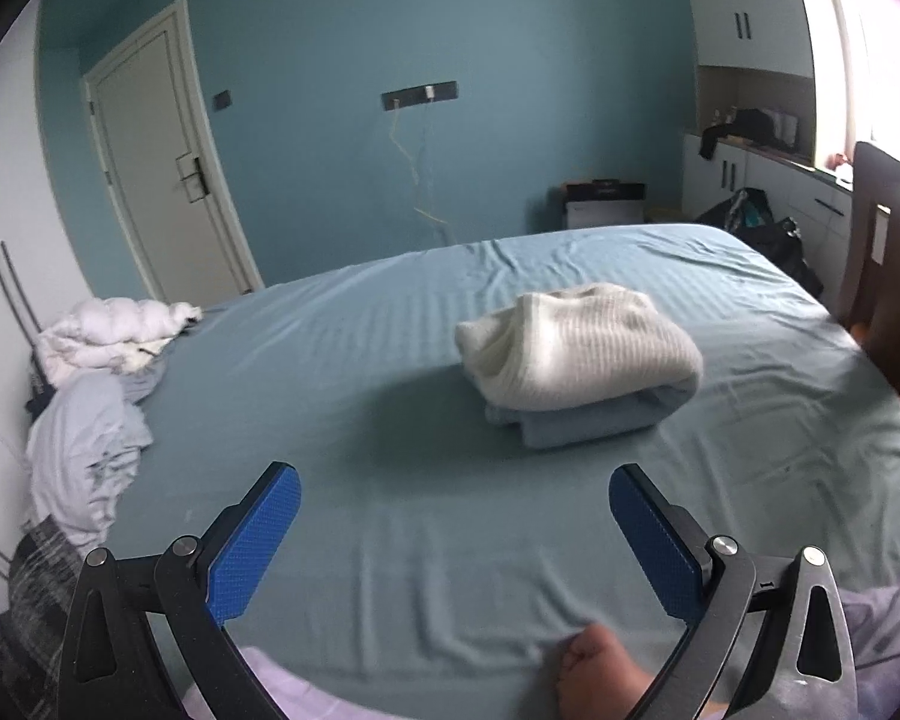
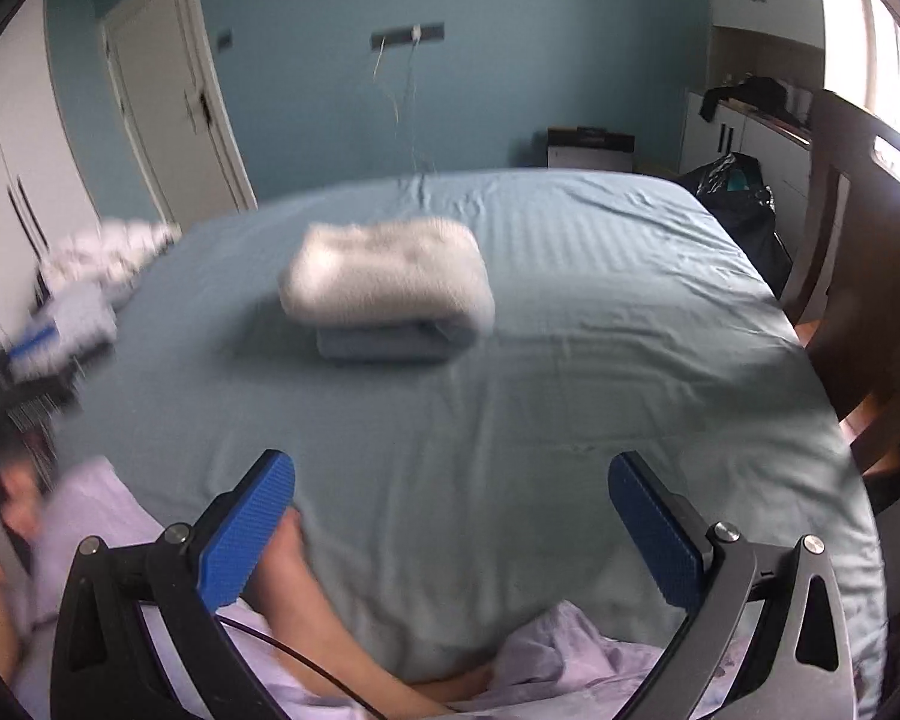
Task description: Fold small clothes
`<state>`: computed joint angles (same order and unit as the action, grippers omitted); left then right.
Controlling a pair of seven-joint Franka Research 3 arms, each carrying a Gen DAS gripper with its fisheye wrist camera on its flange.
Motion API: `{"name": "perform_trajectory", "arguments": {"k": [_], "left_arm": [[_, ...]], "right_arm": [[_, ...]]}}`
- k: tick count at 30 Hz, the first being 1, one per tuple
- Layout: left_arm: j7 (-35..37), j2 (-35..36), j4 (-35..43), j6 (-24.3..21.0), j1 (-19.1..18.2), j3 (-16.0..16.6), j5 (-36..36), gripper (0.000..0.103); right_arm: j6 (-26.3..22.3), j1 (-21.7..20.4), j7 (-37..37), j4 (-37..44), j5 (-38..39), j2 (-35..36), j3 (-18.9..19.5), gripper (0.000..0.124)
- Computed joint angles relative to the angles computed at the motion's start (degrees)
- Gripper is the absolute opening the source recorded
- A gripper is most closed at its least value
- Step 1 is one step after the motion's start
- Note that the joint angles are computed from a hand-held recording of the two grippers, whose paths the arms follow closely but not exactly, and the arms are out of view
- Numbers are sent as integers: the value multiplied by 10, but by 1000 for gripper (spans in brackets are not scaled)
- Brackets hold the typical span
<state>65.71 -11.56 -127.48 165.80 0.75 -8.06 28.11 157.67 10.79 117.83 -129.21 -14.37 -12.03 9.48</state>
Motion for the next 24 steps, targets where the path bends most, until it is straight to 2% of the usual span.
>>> {"name": "perform_trajectory", "arguments": {"k": [2, 4, 8, 11, 14, 20, 24], "left_arm": [[-19, 21, 17, 0, 8, -8, 18, 103], [-29, 48, 35, 2, 7, -5, 18, 103], [14, 109, 71, 17, -9, 11, -47, 103], [-35, 145, 92, 27, -11, 20, 9, 103], [-24, 167, 105, 32, -13, 22, 13, 103], [-12, 197, 123, 27, -20, 30, 16, 103], [12, 203, 124, 24, -15, 26, -14, 103]], "right_arm": [[9, -20, 46, 13, -56, 27, 15, 102], [17, -23, 82, 22, -99, 46, 14, 102], [52, -10, 121, 34, -142, 83, -10, 102], [60, 0, 155, 48, -180, 104, -25, 102], [57, 13, 205, 73, -234, 127, -47, 102], [98, 29, 190, 78, -175, 148, -79, 102], [96, 38, 166, 75, -146, 150, -84, 102]]}}
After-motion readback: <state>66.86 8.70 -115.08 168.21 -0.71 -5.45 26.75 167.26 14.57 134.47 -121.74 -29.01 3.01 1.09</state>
